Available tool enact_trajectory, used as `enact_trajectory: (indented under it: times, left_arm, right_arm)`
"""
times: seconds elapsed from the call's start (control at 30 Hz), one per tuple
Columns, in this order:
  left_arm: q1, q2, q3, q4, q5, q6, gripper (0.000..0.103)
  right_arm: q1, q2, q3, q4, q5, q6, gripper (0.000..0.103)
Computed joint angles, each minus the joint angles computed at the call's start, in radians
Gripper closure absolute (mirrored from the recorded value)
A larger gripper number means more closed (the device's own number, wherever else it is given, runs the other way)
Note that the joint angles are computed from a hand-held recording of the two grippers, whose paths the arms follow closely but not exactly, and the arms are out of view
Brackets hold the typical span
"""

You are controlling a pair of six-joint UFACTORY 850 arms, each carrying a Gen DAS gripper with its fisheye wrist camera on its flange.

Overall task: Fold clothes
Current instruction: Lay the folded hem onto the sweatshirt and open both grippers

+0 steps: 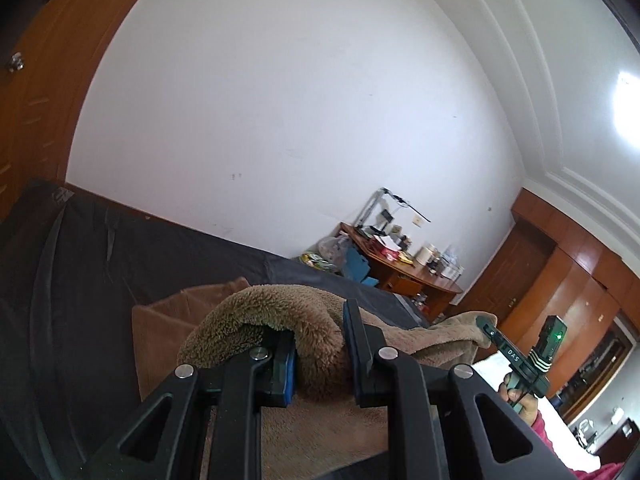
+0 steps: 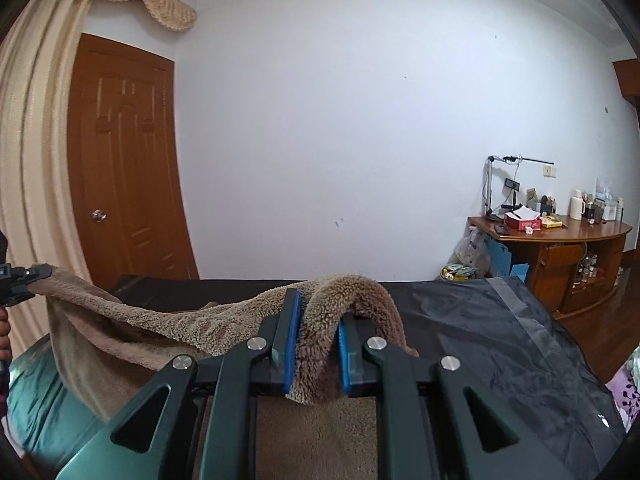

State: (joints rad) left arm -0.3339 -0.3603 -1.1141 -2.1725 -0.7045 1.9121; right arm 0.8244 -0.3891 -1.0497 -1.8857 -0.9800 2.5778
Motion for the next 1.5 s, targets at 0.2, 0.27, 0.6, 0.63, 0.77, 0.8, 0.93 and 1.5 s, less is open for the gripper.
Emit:
enact_trajectory:
  times: [0.2, 0.27, 0.6, 0.63, 0.77, 0.8, 0.93, 1.5]
  left_arm:
    - [0.007, -0.153, -0.182, 0.085, 0.074, -0.165, 0.082]
    - [0.009, -0.202, -0.237, 0.122, 0.095, -0.220, 0.082]
    - [0.002, -0.395, -0.491, 0.382, 0.200, -0.538, 0.082]
    - [0.001, -0.407, -0.509, 0.400, 0.206, -0.560, 0.082]
    - [-0.003, -0.457, -0.578, 0.457, 0.236, -0.629, 0.082]
    - [-0.005, -0.470, -0.597, 0.473, 0.243, -0.649, 0.082]
    - [-0.008, -0.512, -0.650, 0.515, 0.271, -0.707, 0.082]
    - [0.031, -0.640, -0.756, 0.578, 0.131, -0.932, 0.043]
  right_arm:
    - [-0.090, -0.076, -0.100, 0.003, 0.095, -0.015, 0.085]
    - [-0.121, -0.105, -0.133, 0.008, 0.136, -0.016, 0.085]
    - [-0.231, -0.214, -0.243, 0.030, 0.313, 0.006, 0.085]
    - [-0.239, -0.220, -0.250, 0.031, 0.325, 0.006, 0.085]
    - [-0.266, -0.259, -0.304, 0.079, 0.370, -0.053, 0.085]
    - [-0.269, -0.267, -0.317, 0.093, 0.373, -0.070, 0.085]
    - [-0.285, -0.295, -0.368, 0.147, 0.385, -0.157, 0.085]
    - [-0.332, -0.353, -0.388, 0.070, 0.519, -0.050, 0.051]
